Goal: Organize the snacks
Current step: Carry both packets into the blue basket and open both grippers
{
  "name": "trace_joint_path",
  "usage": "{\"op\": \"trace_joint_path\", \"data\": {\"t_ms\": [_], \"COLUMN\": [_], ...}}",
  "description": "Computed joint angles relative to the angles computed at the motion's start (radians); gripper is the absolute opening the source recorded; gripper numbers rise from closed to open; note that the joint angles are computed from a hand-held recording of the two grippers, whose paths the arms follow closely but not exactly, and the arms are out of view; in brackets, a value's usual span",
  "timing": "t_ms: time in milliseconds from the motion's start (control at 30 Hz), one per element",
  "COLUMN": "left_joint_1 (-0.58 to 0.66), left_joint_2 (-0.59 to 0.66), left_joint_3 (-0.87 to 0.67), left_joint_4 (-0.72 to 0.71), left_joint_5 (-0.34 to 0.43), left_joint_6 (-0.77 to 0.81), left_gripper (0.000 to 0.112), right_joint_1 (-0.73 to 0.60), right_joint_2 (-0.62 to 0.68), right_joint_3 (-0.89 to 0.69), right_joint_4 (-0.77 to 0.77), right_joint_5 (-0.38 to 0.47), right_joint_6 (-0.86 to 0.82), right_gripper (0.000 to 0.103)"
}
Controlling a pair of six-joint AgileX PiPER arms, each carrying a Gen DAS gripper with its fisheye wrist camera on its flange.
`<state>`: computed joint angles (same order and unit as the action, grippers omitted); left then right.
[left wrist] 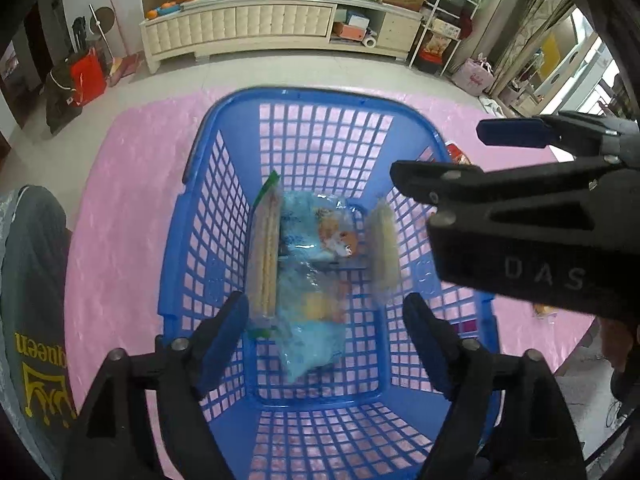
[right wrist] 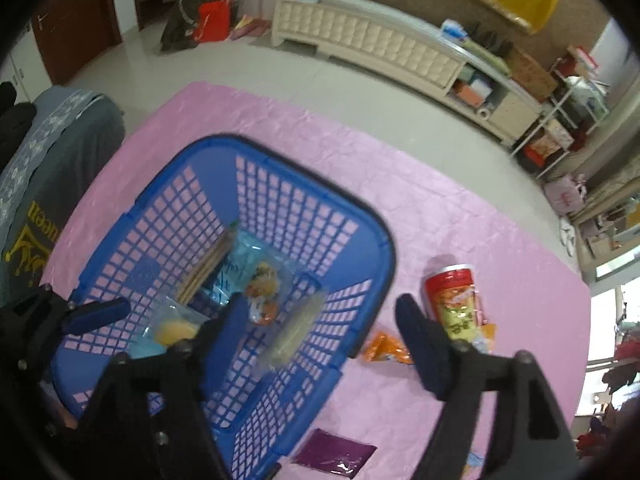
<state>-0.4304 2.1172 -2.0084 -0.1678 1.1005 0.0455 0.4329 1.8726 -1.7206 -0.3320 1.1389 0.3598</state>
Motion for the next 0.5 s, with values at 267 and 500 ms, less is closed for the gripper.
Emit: {"op": "trace_joint_path", "data": {"t_ms": [267,500], "left_joint_1": [-0.039,-0.082], "left_joint_2": [-0.112,-0.242], "left_joint_3": [0.075,0.148], "left_joint_4": [0.057,0.099], "left_joint_5": [-0.027,-0.024], "left_joint_6": [-0.046,-0.116], "left_gripper": [0.079,0.079], "right_joint_1": [-0.023,-0.076], "right_joint_2": [-0.142,-0.309], "right_joint_3": [0.088,0.199], "right_joint_4": [0.062,0.142], "right_joint_5": [0.015,0.035], "right_joint_6": [0.003,-0.002], "right_gripper": [0.083,0.083]}}
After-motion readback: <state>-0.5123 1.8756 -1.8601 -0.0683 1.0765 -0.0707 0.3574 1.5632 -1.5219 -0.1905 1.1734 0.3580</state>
